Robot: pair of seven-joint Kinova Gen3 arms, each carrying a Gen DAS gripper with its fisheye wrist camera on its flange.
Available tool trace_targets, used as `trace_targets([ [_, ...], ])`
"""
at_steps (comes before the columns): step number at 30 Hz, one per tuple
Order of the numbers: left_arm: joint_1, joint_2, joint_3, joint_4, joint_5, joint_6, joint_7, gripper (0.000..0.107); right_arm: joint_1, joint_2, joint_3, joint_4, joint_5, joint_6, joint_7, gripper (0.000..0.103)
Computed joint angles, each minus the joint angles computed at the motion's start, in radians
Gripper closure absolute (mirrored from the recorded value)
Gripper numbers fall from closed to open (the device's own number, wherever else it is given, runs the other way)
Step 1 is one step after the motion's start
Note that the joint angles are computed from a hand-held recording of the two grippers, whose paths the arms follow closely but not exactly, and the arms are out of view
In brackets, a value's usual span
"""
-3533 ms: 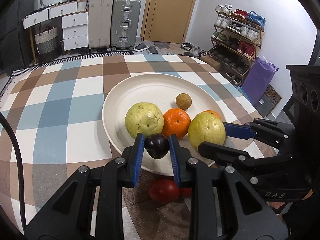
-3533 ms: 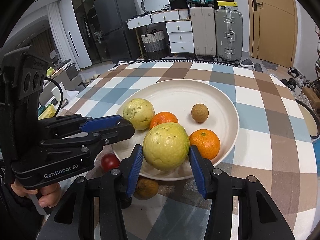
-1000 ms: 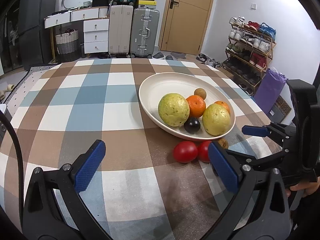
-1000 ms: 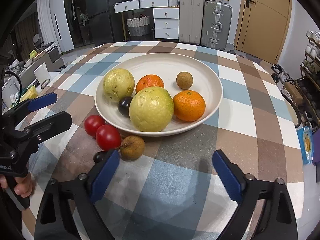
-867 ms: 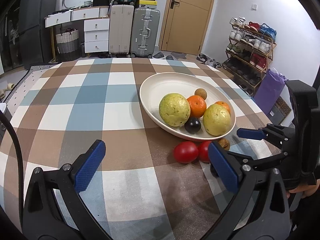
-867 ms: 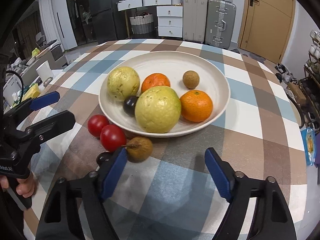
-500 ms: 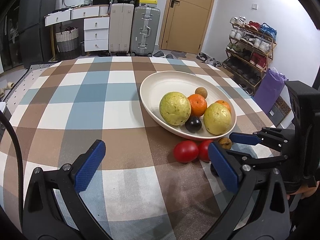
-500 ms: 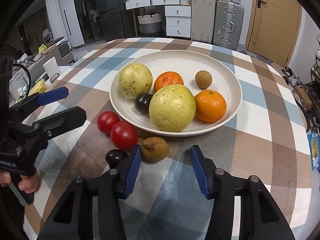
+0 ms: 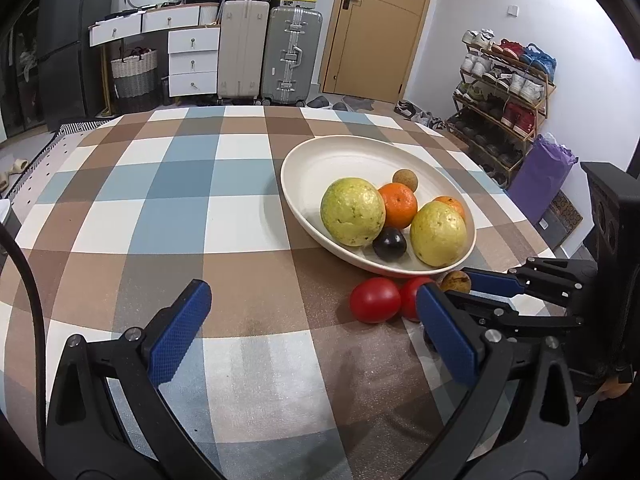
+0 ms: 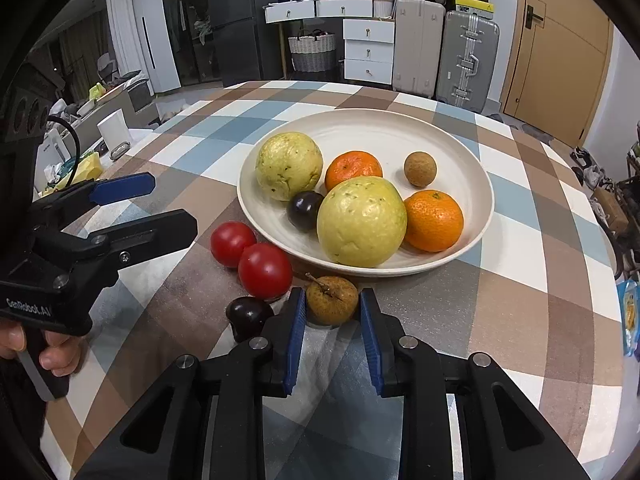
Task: Organize fruits
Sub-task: 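Close the right tool on the small brown fruit while the left tool reaches toward a red tomato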
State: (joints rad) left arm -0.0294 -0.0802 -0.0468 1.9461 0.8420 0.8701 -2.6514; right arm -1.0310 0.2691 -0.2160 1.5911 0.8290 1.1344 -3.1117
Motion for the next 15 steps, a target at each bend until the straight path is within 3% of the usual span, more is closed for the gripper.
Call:
trace_targets([
  [15,0.047,0.031,0.064,-0.046,-0.192,-0.056,0.178,0.006,-0.003,-0.044,-0.025,0.059,0.042,0.001,-0.089,0.075],
])
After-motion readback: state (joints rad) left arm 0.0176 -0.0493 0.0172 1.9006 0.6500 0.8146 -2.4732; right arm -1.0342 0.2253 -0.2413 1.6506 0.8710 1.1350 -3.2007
